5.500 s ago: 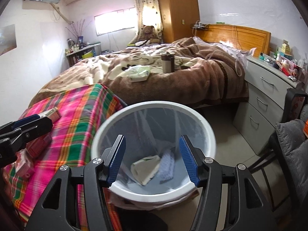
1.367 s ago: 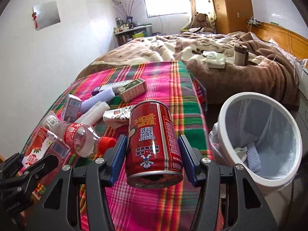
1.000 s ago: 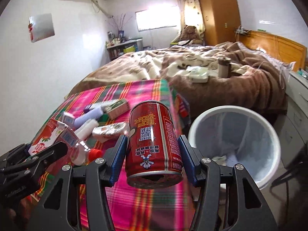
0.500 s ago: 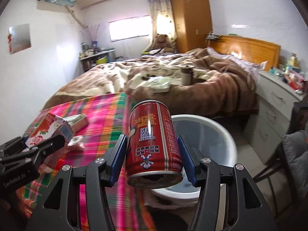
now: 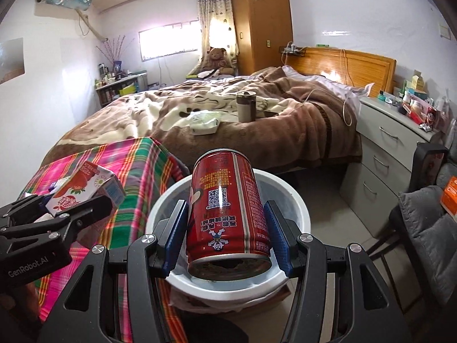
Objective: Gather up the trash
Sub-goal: 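Carry the can and carton over the wastebasket and open both tools, then move both tools back over the remaining trash on the bed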
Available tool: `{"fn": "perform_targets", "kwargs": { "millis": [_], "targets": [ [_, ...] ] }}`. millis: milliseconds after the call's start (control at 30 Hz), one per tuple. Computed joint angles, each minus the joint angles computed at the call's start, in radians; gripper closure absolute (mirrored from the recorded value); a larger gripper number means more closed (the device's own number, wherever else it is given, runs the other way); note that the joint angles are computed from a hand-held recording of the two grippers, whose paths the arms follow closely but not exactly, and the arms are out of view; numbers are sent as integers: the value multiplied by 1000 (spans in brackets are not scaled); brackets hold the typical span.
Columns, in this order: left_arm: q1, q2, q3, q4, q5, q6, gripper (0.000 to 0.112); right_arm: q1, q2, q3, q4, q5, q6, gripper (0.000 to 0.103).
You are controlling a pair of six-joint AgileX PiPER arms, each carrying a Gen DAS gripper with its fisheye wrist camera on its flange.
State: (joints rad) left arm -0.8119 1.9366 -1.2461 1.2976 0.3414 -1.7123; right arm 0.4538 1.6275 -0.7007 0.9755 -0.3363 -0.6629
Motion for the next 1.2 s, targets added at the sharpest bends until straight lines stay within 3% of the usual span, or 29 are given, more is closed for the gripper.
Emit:
{"fn": "perform_targets", "kwargs": {
  "millis": [233, 367, 433, 567, 633, 767, 1200],
  "targets": [
    [29, 100, -128, -222, -40, 244, 53, -70, 39, -23, -109, 58, 66, 47],
    [50, 162, -215, -476, -58, 502, 53, -110, 83, -60, -115, 99, 53, 48],
    [53, 179, -233, -491, -60, 524, 53, -123, 87, -59, -174, 100, 106, 48],
    [62, 208, -264, -610, -57, 645, 48, -142, 100, -77, -91, 138, 23, 48],
    [62, 208, -259, -585, -66, 617, 39, -145, 98, -69, -80, 133, 16, 47],
    [59, 190, -231, -546, -79, 567, 39, -146, 85, -56, -85, 139, 32, 47],
    [35, -3, 24, -18, -55, 11, 39, -90, 10, -11, -163, 89, 122, 46]
  ]
}}
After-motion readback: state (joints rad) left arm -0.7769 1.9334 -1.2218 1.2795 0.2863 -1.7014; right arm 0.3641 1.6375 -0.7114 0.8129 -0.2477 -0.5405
